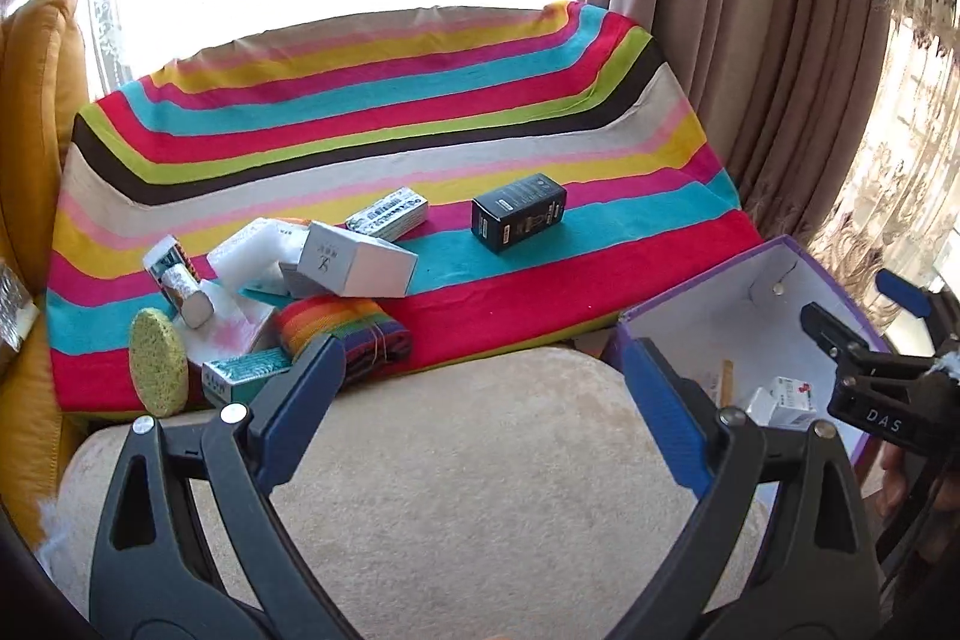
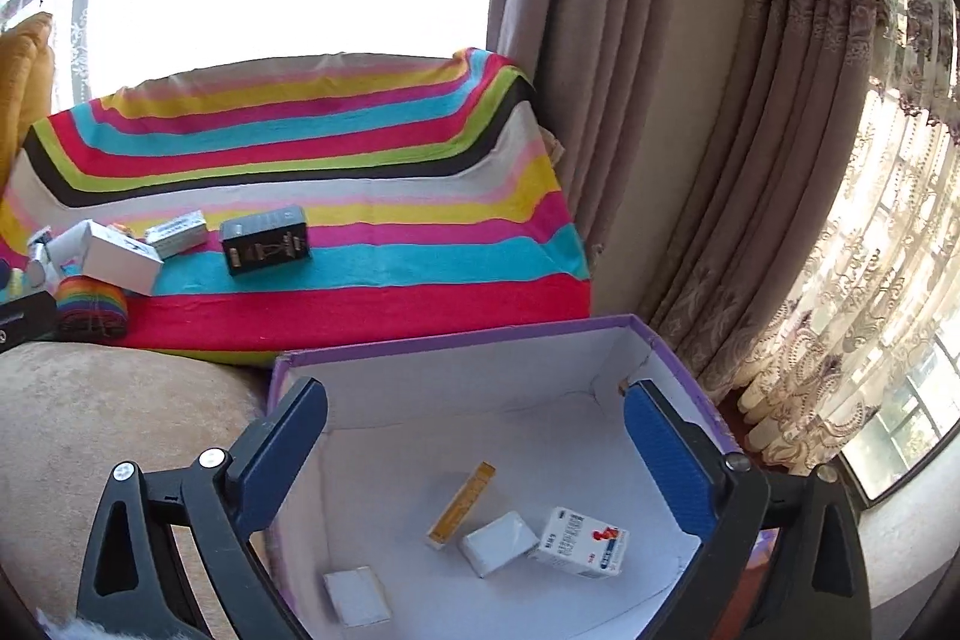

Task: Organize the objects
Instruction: 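Move both open tools back to the pile on the cushion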

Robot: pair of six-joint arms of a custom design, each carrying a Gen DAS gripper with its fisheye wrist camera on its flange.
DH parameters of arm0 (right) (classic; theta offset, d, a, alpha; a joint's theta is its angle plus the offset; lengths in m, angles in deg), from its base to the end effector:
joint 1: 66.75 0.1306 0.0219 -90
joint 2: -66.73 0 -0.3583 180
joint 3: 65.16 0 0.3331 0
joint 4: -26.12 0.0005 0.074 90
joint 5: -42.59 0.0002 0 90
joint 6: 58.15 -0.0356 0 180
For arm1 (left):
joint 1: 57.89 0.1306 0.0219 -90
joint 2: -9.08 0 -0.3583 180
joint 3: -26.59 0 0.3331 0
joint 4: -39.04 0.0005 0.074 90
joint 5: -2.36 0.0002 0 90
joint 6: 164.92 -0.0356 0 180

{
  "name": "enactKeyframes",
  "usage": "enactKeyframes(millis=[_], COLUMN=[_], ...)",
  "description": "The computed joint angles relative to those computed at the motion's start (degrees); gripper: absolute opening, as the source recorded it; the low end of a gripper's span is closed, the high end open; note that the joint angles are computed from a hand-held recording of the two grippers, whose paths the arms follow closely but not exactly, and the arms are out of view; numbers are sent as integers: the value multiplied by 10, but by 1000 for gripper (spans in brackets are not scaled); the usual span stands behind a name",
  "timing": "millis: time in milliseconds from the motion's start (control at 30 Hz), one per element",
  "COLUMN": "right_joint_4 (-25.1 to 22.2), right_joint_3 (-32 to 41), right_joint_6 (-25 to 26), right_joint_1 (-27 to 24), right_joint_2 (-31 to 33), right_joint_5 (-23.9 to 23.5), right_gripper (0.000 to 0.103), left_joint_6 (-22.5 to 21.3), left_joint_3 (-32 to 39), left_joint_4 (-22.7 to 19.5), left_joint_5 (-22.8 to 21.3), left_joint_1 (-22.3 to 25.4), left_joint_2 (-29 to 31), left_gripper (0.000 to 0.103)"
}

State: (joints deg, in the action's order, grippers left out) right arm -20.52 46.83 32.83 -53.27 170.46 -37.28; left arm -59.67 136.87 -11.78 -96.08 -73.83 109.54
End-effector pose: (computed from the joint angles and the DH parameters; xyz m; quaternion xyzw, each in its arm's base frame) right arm 0.5091 0.1151 0.4587 -0.0747 0.8944 -0.0318 0.4398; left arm 0.4796 -0.1321 0.4680 -0.0251 0.9077 -0.0467 0.4163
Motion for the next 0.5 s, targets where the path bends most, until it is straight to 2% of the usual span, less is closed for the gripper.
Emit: enactKeyframes(millis=[67, 167, 367, 500], right_joint_4=[-10, -42, -95, -119], right_joint_3=[8, 38, 86, 118], right_joint_6=[-9, -28, -33, -42], right_joint_1=[1, 3, 32, 49], right_joint_2=[2, 22, 63, 89], right_joint_5=[-54, -123, -190, -222], right_gripper=[101, 101, 101, 101], left_joint_6=[16, 16, 37, 56], left_joint_3=[-31, -52, -96, -115], left_joint_4=[16, 7, 10, 13], left_joint_5=[29, 32, 39, 70], left_joint_1=[21, 46, 105, 152], left_joint_2=[-23, -40, -72, -80], left_gripper=[95, 95, 95, 95])
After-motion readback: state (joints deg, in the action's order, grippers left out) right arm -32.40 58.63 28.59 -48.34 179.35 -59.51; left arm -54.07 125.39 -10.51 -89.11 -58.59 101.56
